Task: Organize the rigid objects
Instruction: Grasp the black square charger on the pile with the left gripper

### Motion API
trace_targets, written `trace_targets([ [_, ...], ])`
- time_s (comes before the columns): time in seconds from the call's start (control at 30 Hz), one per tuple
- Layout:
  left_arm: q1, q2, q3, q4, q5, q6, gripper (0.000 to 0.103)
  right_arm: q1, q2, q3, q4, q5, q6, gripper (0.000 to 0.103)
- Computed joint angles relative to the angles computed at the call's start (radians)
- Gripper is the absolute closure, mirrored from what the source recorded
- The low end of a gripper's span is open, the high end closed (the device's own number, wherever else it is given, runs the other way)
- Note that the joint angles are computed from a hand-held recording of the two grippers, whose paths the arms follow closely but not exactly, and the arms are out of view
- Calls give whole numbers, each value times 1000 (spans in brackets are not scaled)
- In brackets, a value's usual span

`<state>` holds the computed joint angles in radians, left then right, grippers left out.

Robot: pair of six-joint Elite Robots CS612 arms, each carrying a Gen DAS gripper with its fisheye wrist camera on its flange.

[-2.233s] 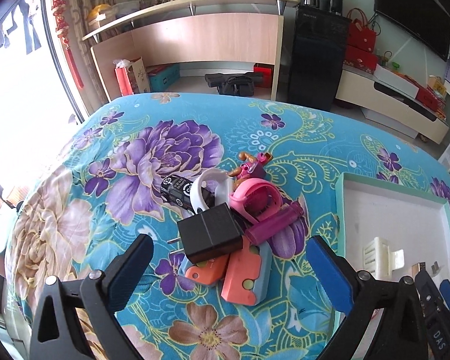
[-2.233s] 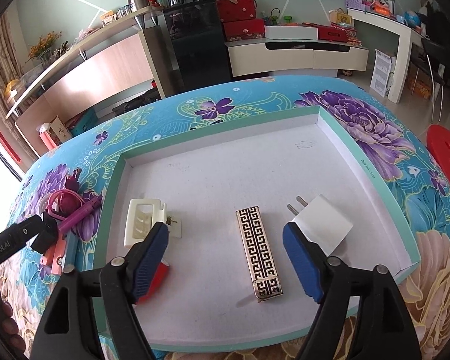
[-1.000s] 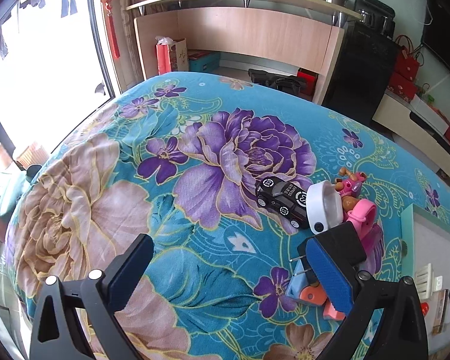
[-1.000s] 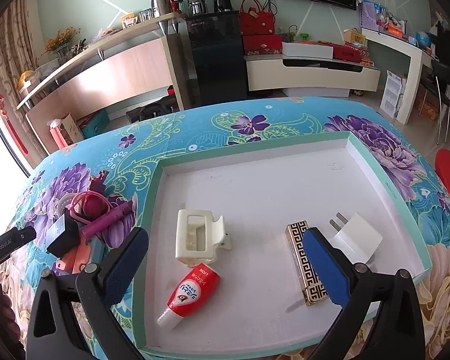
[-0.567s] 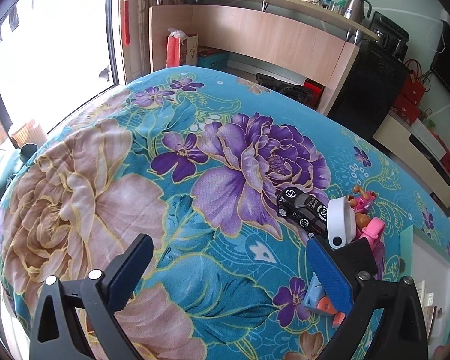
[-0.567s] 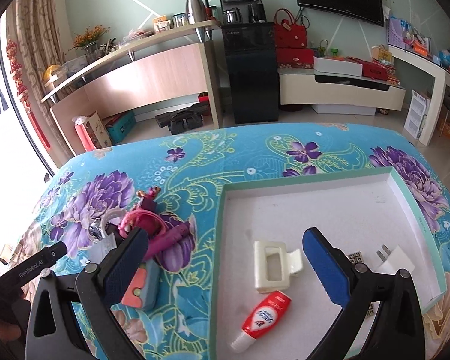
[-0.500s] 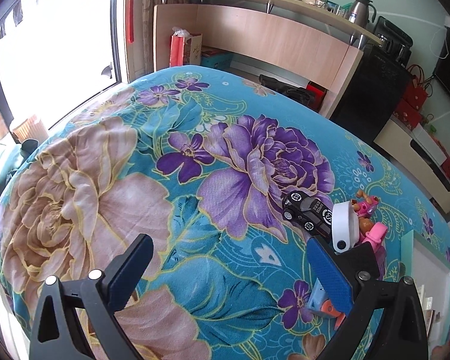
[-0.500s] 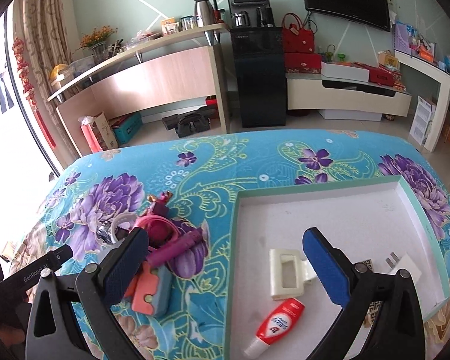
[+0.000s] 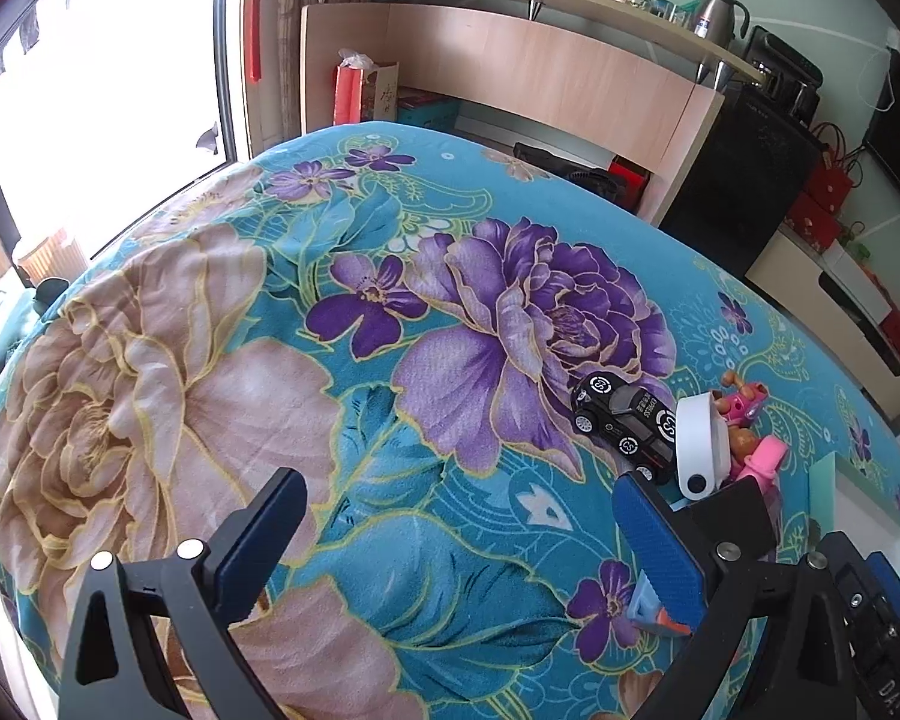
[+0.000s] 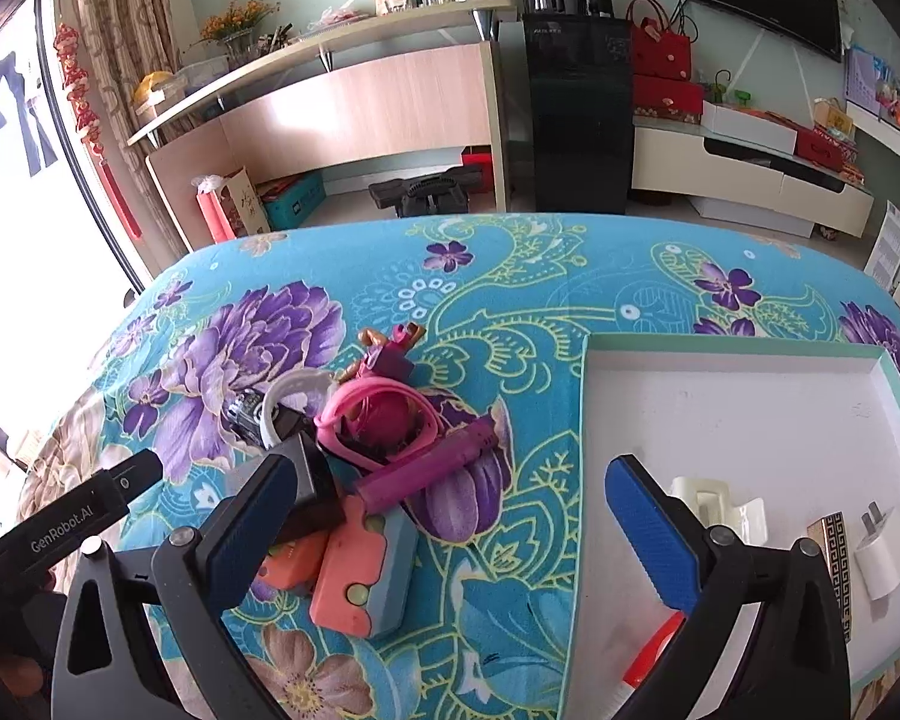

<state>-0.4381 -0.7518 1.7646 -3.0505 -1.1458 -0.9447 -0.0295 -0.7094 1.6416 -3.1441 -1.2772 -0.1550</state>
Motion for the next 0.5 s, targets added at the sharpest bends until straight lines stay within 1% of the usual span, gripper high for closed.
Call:
trace_targets([
  [0.13,-2,1,-12,27,-17,21,0,-4,-6,4,33,-3,-14,1],
  [0.2,-4,2,-17,26,-29,38,0,-5,-11,8,36,-21,-17,1],
  [0.33,-13,8,-35,28,-40,88,0,-16,-18,12,49,-38,8,1],
  [0.5,-25,16,-59,36,-51,143,0,-28,-20,11,50,-95,36,1],
])
